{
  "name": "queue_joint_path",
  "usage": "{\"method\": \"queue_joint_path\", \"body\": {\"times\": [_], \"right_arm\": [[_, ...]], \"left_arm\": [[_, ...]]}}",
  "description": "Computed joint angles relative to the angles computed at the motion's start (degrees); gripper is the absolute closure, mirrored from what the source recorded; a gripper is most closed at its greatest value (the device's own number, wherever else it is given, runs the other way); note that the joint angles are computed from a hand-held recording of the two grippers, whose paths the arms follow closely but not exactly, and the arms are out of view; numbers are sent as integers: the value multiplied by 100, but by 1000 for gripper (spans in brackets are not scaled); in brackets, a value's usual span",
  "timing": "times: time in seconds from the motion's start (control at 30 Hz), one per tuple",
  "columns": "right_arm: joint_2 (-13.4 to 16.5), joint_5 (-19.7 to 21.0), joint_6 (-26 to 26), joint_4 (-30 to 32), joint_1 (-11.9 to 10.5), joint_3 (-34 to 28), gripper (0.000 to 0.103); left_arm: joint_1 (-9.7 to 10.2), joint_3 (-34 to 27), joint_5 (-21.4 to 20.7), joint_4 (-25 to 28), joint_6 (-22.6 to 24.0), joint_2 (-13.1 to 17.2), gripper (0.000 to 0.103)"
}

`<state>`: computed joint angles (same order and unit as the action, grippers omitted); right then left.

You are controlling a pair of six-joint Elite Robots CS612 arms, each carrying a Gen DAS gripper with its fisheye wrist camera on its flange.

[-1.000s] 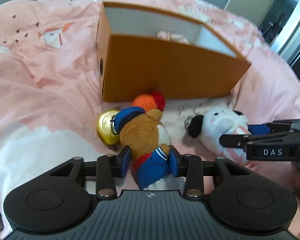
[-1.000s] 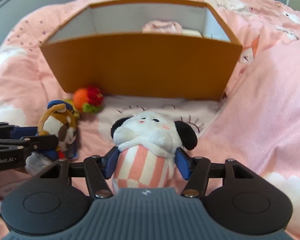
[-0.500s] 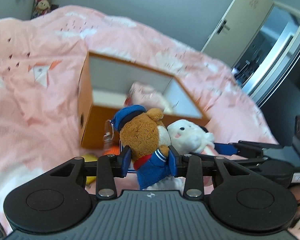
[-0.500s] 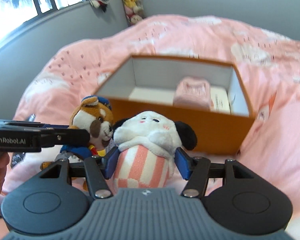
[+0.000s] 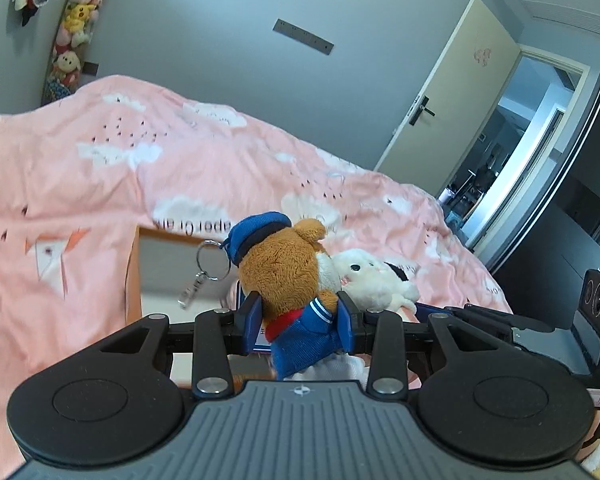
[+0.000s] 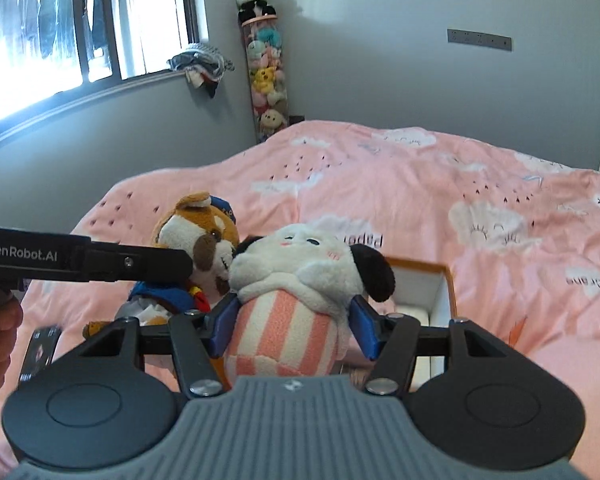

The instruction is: Organize objects

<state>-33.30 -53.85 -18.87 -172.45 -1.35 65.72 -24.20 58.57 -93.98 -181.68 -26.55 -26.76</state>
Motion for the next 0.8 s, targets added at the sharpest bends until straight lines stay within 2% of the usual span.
{"method": "queue_joint_path", "body": {"times": [0.2, 0.37, 0.57, 0.7, 0.8], "right_arm": [[552, 36, 392, 672, 76, -1110, 42], [1217, 38, 498, 1925, 135, -2383, 42], [2030, 16, 225, 3257, 221, -3850, 42], [2475, 39, -72, 3937, 274, -4670, 42], [2826, 58, -71, 4428, 285, -5328, 42]], "left_arm": [[171, -1058, -287, 701, -134, 500, 60], [252, -2062, -307, 1630, -186, 1037, 60], [357, -3048, -226, 2730, -254, 1589, 60], [378, -3426, -105, 3325, -36, 1766, 60], [365, -3670, 16, 3676, 142, 1874, 60]]}}
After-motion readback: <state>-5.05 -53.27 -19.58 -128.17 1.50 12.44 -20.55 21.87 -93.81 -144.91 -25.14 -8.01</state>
